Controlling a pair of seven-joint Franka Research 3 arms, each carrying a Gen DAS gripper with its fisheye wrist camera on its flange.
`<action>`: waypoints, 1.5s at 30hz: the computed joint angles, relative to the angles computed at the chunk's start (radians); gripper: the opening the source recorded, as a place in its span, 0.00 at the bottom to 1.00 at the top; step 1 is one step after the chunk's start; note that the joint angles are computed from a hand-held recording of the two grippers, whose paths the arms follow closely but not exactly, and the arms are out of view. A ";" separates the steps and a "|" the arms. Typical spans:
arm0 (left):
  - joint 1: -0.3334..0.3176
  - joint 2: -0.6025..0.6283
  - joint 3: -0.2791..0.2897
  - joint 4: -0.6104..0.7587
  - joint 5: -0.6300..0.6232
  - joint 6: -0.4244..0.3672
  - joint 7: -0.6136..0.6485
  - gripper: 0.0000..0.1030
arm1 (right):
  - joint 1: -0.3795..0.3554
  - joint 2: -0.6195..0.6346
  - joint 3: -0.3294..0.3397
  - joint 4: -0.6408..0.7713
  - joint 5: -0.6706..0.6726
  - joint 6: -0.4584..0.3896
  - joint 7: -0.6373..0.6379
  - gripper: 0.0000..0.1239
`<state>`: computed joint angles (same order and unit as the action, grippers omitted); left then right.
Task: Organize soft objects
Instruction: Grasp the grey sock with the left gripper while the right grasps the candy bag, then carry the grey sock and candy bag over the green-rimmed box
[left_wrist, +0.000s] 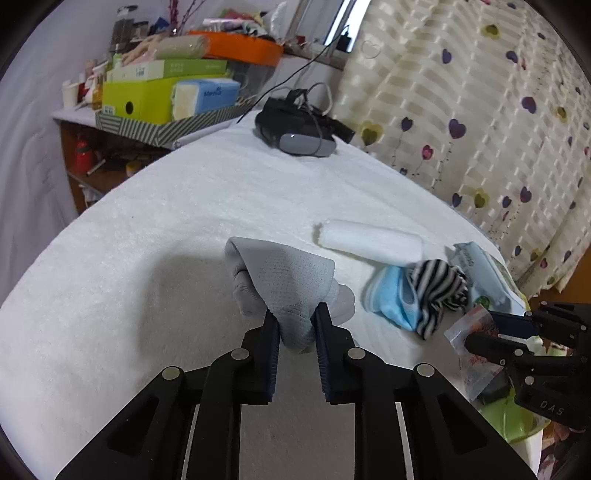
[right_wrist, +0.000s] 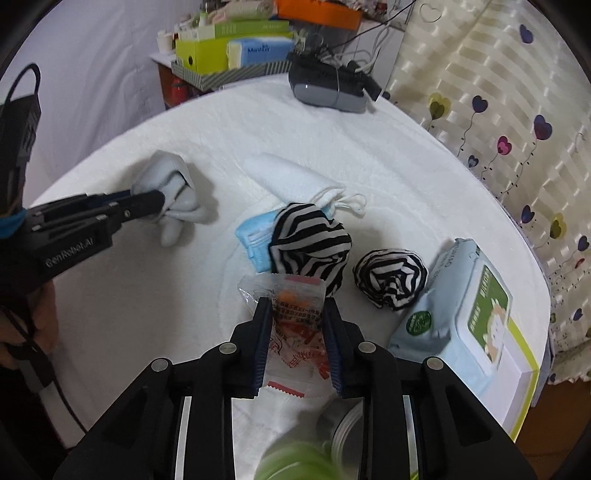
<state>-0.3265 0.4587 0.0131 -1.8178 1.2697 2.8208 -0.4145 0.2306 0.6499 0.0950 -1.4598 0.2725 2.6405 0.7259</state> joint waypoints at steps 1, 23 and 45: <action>-0.007 -0.008 0.003 -0.006 0.012 -0.003 -0.010 0.16 | -0.011 -0.011 0.012 -0.017 0.016 0.012 -0.011 0.23; -0.030 -0.180 -0.148 -0.132 0.266 -0.197 -0.186 0.15 | -0.242 -0.320 0.210 -0.416 0.886 0.082 -0.606 0.23; -0.076 -0.161 -0.192 -0.053 0.390 -0.136 -0.185 0.16 | -0.147 -0.483 -0.028 -0.576 1.251 -0.004 -0.825 0.23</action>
<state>-0.4025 0.2975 -0.1793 -1.8704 1.6595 2.6845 -0.5994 0.0838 0.1665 0.0669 -2.0362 1.5232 2.6362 -0.0988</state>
